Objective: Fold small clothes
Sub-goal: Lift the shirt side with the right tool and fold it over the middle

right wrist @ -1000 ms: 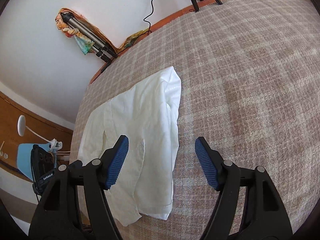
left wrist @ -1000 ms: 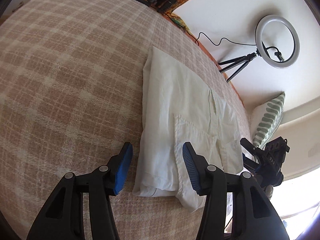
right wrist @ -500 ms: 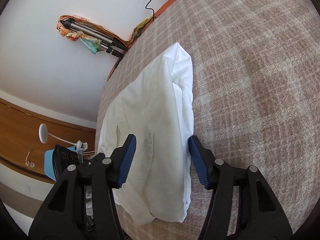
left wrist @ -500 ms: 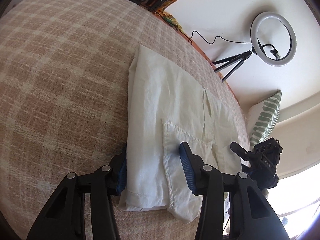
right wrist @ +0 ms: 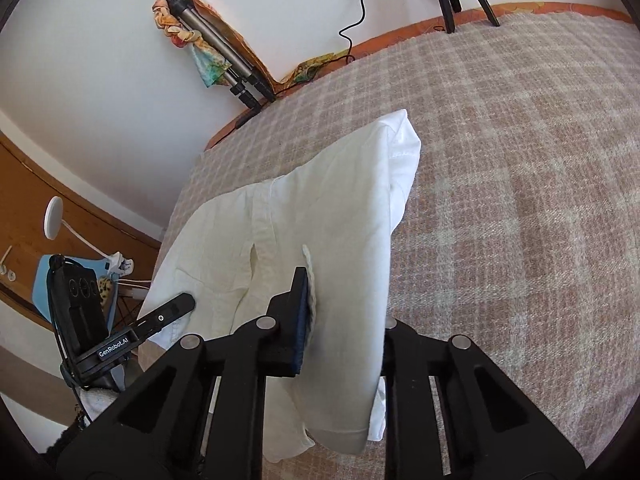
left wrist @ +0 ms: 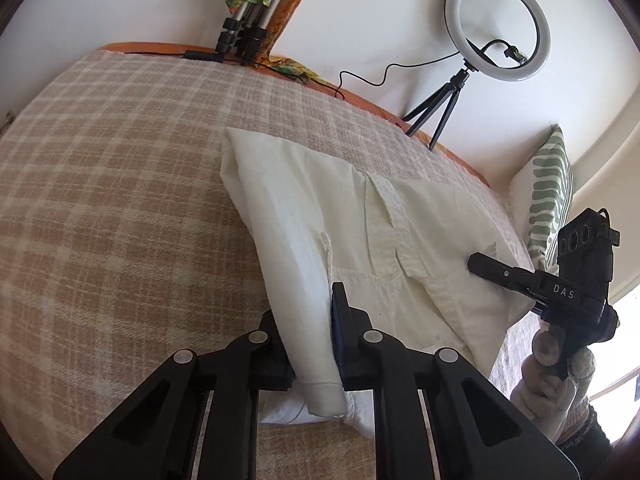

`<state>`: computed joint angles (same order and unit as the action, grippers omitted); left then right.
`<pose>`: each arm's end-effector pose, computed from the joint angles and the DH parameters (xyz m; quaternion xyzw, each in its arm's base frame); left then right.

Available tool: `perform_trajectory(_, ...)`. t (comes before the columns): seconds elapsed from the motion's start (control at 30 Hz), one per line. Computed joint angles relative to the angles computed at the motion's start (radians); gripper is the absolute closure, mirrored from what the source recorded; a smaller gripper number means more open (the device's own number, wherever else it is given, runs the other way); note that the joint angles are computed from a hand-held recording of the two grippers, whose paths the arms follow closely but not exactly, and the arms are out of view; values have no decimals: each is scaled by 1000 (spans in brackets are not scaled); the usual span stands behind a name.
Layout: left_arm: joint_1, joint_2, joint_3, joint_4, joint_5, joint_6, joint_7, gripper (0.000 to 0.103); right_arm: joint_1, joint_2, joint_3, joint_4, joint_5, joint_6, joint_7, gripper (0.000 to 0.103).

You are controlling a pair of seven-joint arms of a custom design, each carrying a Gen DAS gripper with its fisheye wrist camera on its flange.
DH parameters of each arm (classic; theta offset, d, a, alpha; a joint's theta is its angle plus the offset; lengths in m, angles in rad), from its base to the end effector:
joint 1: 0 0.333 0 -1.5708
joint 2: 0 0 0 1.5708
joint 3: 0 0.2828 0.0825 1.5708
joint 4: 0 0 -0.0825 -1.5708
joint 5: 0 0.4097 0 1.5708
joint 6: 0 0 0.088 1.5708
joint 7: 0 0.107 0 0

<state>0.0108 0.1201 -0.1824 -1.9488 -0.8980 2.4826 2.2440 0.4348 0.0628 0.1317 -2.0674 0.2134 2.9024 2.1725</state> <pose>0.6294 -0.1032 0.4178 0.5767 -0.7198 0.3861 0.0159 0.5373 0.3254 0.4464 -0.5762 0.7235 -0.0101 0.3800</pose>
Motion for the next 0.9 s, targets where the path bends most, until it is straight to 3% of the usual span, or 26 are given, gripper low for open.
perform_trajectory(0.2, -16, -29, -5, -8, -30, 8, 46, 91, -3, -61, -8, -21, -136, -11, 87, 86)
perform_trajectory(0.5, -58, 21, -35, 88, -42, 24, 54, 91, -78, -169, 10, -63, -286, -63, 162, 86)
perform_trajectory(0.73, -103, 140, -101, 247, 33, 47, 15, 91, -171, -291, 23, -114, -382, -174, 159, 87)
perform_trajectory(0.9, -137, 261, -156, 391, 135, 80, -43, 91, -242, -337, 10, -142, -407, -199, 125, 87)
